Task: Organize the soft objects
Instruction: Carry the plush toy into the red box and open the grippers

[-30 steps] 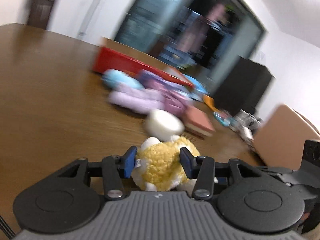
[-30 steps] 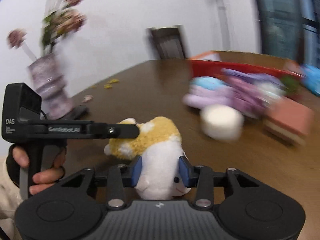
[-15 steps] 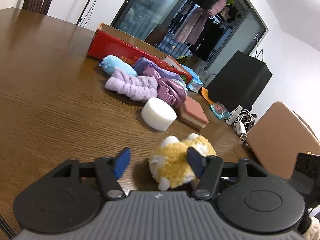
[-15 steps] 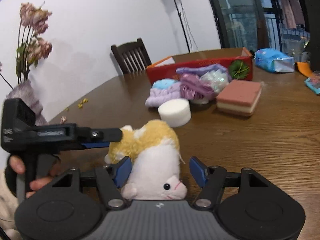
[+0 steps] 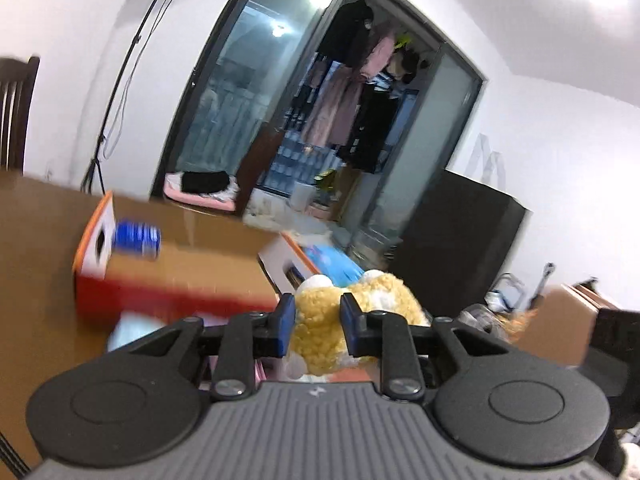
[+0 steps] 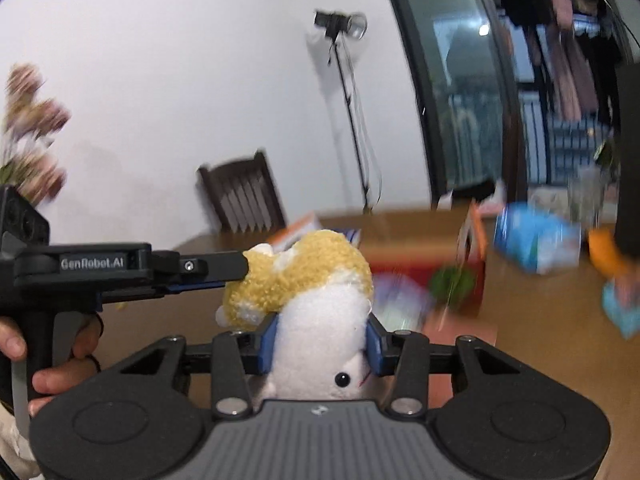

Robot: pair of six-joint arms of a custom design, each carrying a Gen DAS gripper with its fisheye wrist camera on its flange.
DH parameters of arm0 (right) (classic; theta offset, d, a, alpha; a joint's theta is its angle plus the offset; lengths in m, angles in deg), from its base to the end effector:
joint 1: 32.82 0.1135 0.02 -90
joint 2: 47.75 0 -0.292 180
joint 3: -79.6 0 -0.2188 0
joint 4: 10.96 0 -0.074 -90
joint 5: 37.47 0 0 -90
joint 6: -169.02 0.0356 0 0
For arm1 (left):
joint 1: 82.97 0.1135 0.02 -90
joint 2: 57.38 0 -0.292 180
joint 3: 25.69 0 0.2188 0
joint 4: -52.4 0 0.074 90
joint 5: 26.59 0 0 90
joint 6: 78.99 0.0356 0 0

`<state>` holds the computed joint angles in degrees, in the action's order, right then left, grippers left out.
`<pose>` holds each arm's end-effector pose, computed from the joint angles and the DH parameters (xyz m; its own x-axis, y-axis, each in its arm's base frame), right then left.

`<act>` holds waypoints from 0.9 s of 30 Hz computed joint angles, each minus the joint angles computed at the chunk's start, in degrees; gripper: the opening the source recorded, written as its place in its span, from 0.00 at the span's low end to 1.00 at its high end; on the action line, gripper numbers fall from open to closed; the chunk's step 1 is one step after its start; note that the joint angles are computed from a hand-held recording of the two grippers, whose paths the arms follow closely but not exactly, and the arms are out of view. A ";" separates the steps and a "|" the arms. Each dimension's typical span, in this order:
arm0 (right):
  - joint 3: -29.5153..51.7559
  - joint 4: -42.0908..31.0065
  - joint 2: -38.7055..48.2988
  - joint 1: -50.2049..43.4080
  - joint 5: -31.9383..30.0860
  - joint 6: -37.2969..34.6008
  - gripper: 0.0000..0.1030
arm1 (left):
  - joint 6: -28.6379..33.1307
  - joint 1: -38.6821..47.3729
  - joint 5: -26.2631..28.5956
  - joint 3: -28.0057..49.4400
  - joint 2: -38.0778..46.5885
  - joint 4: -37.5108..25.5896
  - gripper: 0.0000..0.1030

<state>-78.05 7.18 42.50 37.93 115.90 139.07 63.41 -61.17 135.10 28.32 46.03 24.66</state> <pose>0.0834 0.1422 0.1341 -0.3273 0.2406 -0.9138 0.1018 0.9704 0.2191 0.2438 0.0611 0.1484 -0.4893 0.0724 -0.8691 0.7657 0.5127 -0.3884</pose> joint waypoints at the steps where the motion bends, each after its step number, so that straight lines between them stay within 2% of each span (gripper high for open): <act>1: -1.22 7.28 -2.46 -7.20 -3.84 -9.37 0.41 | -13.14 -4.26 -1.60 -0.90 -1.51 12.40 0.24; 2: -1.74 13.10 -3.56 -14.40 -9.36 -18.15 0.41 | -23.69 -8.02 -3.50 -0.91 -1.73 22.59 0.24; 3: -1.19 16.39 -4.38 -21.60 -15.17 -25.60 0.41 | -30.69 -11.26 -5.84 0.15 -1.28 28.81 0.24; 4: 1.39 14.87 -5.15 -28.80 -20.61 -29.69 0.41 | -36.38 -15.10 -9.35 2.88 0.05 33.09 0.24; 5: 4.13 13.67 -5.17 -36.00 -26.47 -31.26 0.41 | -39.99 -17.97 -12.15 6.27 1.81 34.26 0.24; 6: 5.86 14.02 -4.46 -43.20 -34.14 -33.70 0.41 | -42.33 -20.71 -14.69 10.69 4.32 33.71 0.24; 8: 12.96 10.63 -0.14 -57.43 -48.82 -36.38 0.41 | -45.49 -25.97 -19.93 22.91 11.25 27.66 0.22; 9: 17.66 8.03 3.55 -63.02 -54.20 -36.45 0.41 | -45.70 -27.77 -21.82 28.57 14.96 24.50 0.22; 12: 30.42 -0.02 14.76 -71.62 -62.14 -34.90 0.41 | -46.57 -32.95 -29.04 47.09 27.87 13.75 0.22; 13: 35.15 -3.47 18.83 -73.23 -63.21 -34.73 0.41 | -46.85 -34.09 -30.83 52.99 32.50 10.43 0.22; 15: 41.13 -6.84 25.07 -73.66 -60.99 -34.57 0.41 | -47.11 -35.78 -33.82 62.14 39.27 4.87 0.22; 18: 48.61 -11.56 31.55 -73.88 -59.61 -34.64 0.44 | -46.84 -37.14 -36.98 70.02 45.22 0.19 0.24; 19: 50.17 -12.92 32.68 -73.23 -57.90 -35.66 0.45 | -46.31 -37.30 -37.30 71.85 46.27 -1.32 0.29; 20: 50.16 -12.97 33.01 -72.42 -55.89 -36.62 0.46 | -46.07 -37.13 -36.93 72.41 46.58 -1.79 0.35; 22: 50.38 -13.65 33.08 -70.87 -52.11 -39.55 0.51 | -45.98 -36.69 -36.01 69.80 45.18 0.26 0.40; 27: 49.63 -16.19 29.44 -69.66 -48.70 -42.02 0.52 | -42.99 -35.95 -37.60 58.68 36.40 4.23 0.41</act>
